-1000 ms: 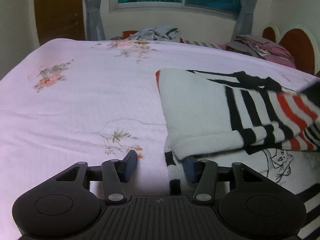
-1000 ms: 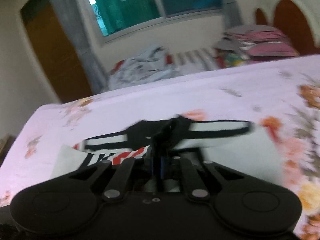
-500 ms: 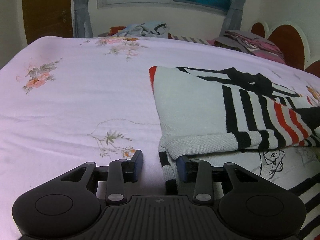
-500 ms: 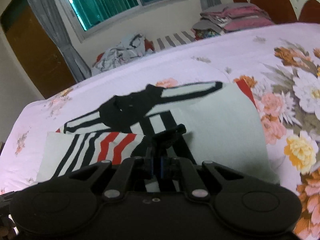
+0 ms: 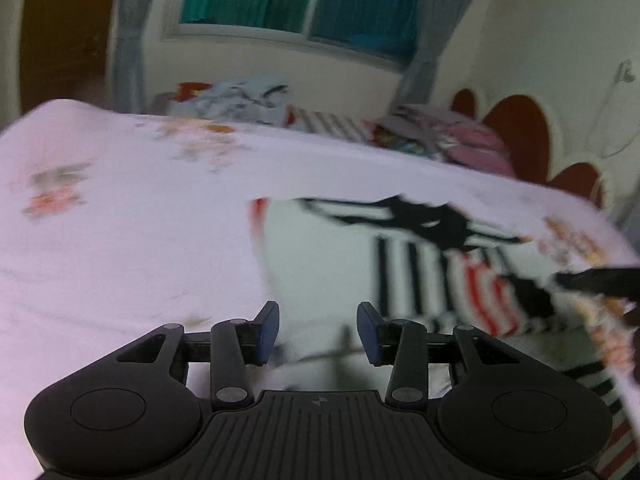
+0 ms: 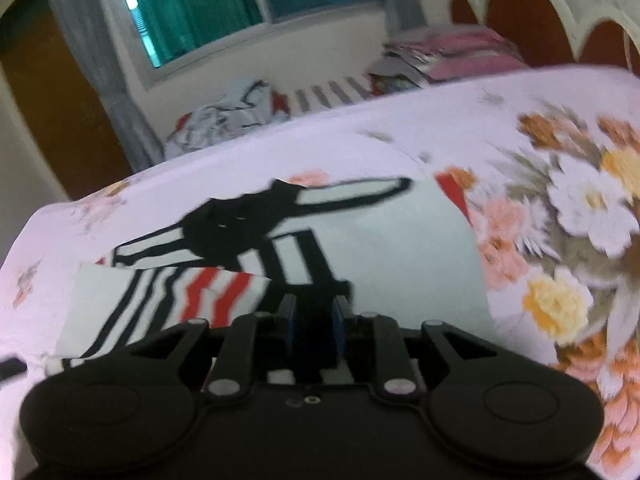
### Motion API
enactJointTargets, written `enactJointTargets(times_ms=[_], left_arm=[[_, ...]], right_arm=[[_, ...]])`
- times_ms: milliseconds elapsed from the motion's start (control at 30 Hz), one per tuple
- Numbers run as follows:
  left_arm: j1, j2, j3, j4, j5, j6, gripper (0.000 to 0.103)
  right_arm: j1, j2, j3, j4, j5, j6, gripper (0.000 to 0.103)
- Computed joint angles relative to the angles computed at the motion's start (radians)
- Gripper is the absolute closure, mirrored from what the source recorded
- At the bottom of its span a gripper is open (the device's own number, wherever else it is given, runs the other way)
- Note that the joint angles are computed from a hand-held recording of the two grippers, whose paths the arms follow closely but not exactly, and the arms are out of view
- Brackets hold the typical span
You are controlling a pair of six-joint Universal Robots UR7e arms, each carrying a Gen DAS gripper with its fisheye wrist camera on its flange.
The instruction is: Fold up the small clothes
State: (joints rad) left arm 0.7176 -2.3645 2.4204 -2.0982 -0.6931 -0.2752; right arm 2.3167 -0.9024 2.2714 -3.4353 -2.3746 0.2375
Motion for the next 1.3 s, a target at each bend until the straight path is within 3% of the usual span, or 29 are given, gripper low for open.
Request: enactJointTargets(times_ms=[67, 167, 233, 267, 300, 367, 500, 667, 767, 833, 1000, 1167, 1233, 1300], left_arm=[[0.044, 0.104, 0.009, -0.103, -0.036, 0.056, 0.061], [0.132, 0.238, 0.001, -0.083, -0.062, 0.063, 0.061], [0.121, 0.235, 0.011, -0.077, -0.048, 0.089, 0.061], [0.114, 0.236, 0.0, -0.054, -0.046, 0.081, 0.061], [0.118, 0.241, -0.011, -0.072, -0.057, 0.093, 0.061], [0.145, 0.287, -0.036, -0.142, -0.063, 0.144, 0.061], [0.287, 0.491, -0.155, -0.327, -0.121, 0.292, 0.061], [0.431, 0.684, -0.289, -0.489, -0.163, 0.372, 0.061], [0.414, 0.686, -0.29, -0.478, -0.119, 0.378, 0.061], [0.358, 0.636, -0.242, -0.469, -0.093, 0.357, 0.061], [0.244, 0.623, -0.152, -0.467, -0.12, 0.333, 0.05], [0.224, 0.698, -0.165, -0.432, -0.077, 0.238, 0.05], [0.24, 0.698, -0.16, -0.442, -0.084, 0.257, 0.05], [0.247, 0.679, -0.142, -0.462, -0.075, 0.298, 0.051]], right_arm=[[-0.012, 0.023, -0.024, 0.033, 0.029, -0.003, 0.083], [-0.028, 0.049, -0.061, 0.224, -0.049, 0.072, 0.091], [-0.025, 0.032, -0.061, 0.249, -0.046, 0.082, 0.092], [-0.02, 0.028, -0.065, 0.255, -0.054, 0.08, 0.09], [-0.012, 0.03, -0.066, 0.219, -0.069, 0.053, 0.084], [-0.028, 0.032, -0.066, 0.156, -0.06, 0.008, 0.081], [-0.086, 0.052, -0.104, 0.159, -0.05, -0.047, 0.082], [-0.112, 0.046, -0.11, 0.191, -0.061, -0.059, 0.084], [-0.096, 0.046, -0.119, 0.222, -0.087, -0.044, 0.082], [-0.065, 0.065, -0.13, 0.161, -0.104, -0.055, 0.076], [-0.046, 0.163, -0.243, 0.157, 0.079, -0.081, 0.075], [-0.07, 0.223, -0.326, 0.227, 0.173, 0.002, 0.078], [-0.069, 0.228, -0.33, 0.273, 0.157, 0.003, 0.081], [-0.061, 0.227, -0.318, 0.271, 0.105, -0.051, 0.085]])
